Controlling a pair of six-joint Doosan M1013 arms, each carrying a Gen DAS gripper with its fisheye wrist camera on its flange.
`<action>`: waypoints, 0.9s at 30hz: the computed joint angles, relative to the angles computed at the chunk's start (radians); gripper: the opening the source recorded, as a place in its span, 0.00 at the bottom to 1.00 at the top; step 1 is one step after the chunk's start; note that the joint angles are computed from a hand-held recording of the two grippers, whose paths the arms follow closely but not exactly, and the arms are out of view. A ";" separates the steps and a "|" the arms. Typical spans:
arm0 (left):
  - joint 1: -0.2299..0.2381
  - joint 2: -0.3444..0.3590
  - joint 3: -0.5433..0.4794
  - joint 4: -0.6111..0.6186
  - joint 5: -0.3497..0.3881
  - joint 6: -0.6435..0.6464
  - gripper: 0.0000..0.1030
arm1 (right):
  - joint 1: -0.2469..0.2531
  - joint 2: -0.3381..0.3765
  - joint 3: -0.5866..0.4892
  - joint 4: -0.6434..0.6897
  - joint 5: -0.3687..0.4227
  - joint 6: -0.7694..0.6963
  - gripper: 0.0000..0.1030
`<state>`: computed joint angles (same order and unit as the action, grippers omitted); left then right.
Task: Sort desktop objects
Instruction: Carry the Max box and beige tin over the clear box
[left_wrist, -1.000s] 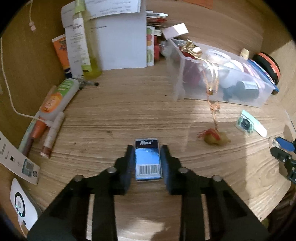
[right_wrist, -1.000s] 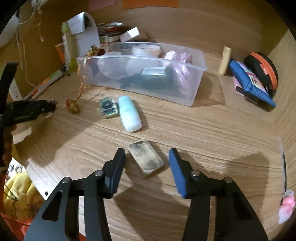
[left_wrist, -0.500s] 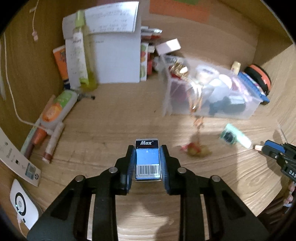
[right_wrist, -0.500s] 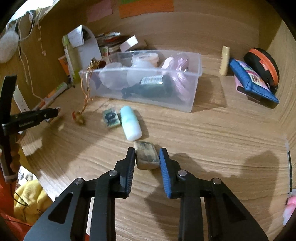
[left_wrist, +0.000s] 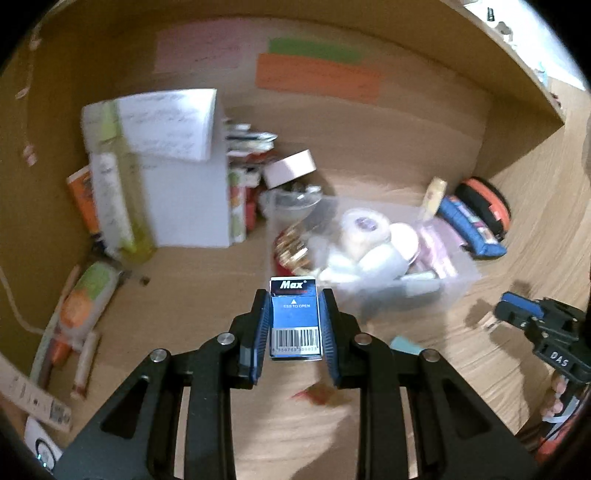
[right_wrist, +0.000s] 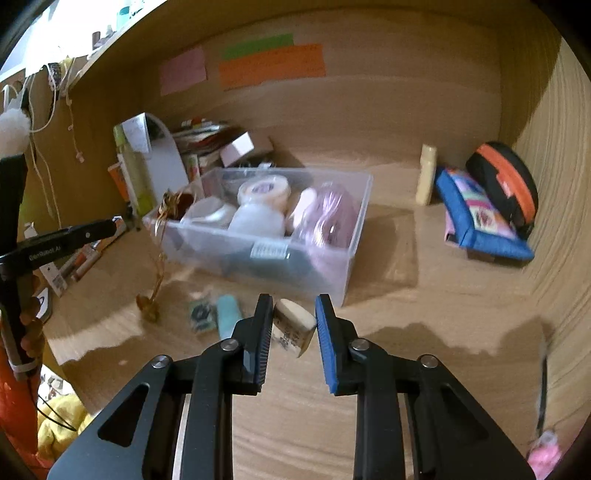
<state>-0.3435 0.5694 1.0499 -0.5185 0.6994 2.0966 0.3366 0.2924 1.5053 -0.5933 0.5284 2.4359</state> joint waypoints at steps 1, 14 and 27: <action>-0.004 0.004 -0.008 -0.001 0.002 0.003 0.26 | -0.003 0.001 -0.005 -0.004 -0.004 -0.003 0.21; -0.045 0.108 -0.187 0.003 0.080 -0.025 0.26 | -0.031 0.060 -0.117 0.034 -0.033 -0.118 0.21; -0.054 0.213 -0.337 0.054 0.255 -0.083 0.26 | -0.043 0.159 -0.233 0.143 0.022 -0.252 0.21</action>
<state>-0.3977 0.7828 0.7126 -0.4644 0.9542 2.0139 0.2936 0.4519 1.2718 -0.4506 0.5509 2.1843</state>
